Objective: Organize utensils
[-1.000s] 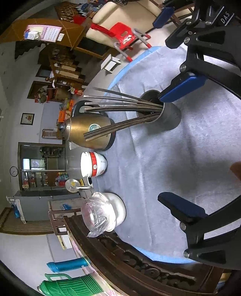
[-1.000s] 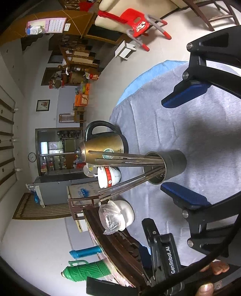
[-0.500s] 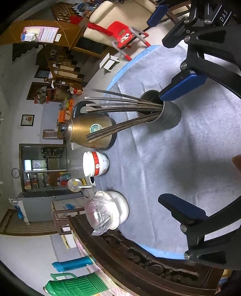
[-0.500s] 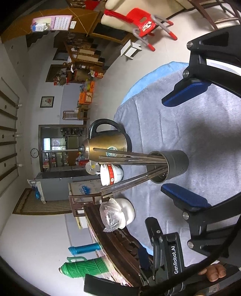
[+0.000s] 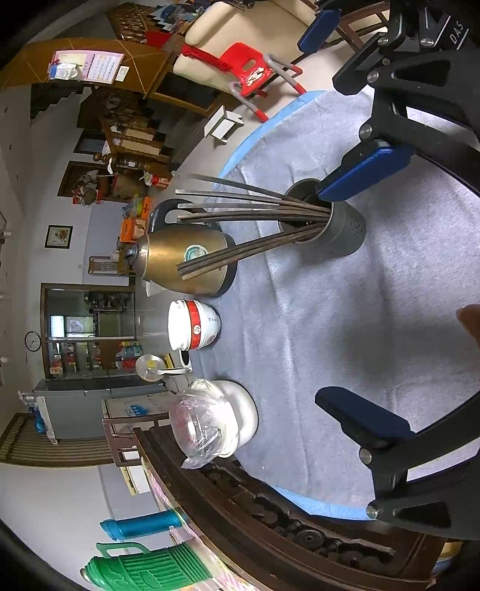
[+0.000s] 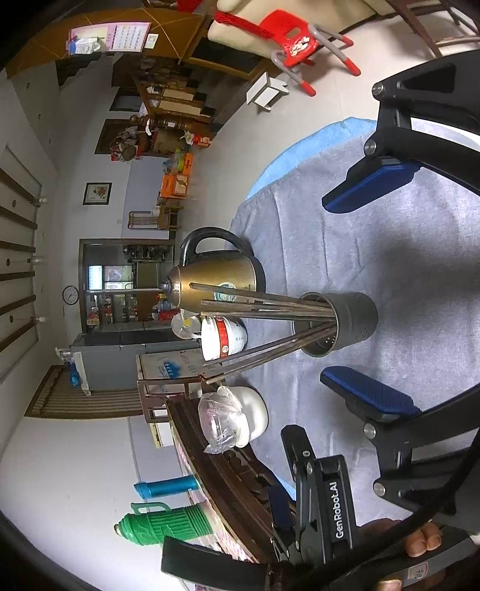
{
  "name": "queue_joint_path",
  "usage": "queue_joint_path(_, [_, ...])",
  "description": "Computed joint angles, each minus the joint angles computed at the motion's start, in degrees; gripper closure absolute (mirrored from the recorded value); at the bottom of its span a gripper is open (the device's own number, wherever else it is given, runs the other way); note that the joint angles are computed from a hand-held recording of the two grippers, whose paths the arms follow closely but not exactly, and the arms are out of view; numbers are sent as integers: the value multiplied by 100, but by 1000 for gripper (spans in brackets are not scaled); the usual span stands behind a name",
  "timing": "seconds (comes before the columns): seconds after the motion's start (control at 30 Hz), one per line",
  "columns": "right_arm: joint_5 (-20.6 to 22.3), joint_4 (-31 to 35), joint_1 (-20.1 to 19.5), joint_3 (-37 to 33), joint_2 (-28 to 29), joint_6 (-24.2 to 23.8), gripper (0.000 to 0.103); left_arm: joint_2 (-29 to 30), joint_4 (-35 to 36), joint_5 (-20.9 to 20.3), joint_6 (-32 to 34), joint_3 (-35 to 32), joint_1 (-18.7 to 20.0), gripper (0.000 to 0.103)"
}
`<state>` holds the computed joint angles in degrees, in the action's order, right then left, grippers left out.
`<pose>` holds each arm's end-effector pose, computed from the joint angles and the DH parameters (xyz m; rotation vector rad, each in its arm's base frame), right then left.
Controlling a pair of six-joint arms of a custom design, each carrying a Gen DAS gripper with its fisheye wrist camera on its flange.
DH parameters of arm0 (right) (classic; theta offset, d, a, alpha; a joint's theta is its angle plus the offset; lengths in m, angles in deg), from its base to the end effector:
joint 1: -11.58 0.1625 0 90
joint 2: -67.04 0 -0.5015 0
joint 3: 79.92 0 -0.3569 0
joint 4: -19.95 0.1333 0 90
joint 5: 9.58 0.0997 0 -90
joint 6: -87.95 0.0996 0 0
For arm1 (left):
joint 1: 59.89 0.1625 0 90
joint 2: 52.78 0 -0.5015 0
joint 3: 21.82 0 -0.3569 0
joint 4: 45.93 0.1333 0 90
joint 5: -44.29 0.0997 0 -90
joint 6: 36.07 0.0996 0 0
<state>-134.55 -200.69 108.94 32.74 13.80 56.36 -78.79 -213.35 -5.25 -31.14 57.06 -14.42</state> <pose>0.1513 -0.5764 0.3251 0.2418 -2.0395 1.2704 -0.4117 -0.7008 0.0704 0.8624 2.3507 -0.8225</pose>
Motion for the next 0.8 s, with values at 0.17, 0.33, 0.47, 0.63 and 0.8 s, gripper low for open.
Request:
queue_joint_path(0.17, [9, 8, 0, -10, 4, -2, 16, 19, 69, 30, -11, -32, -3, 3])
queue_joint_path(0.33, [-5, -23, -1, -25, 13, -33, 16, 38, 100, 49, -27, -54, -1, 3])
queue_joint_path(0.47, [-29, -75, -9, -44, 28, -52, 16, 59, 127, 81, -28, -82, -3, 3])
queue_joint_path(0.63, [-80, -82, -9, -86, 34, -50, 16, 57, 113, 44, -10, -75, -2, 3])
queue_joint_path(0.8, [-79, -61, -17, -93, 23, -58, 16, 64, 112, 51, -15, -91, -9, 3])
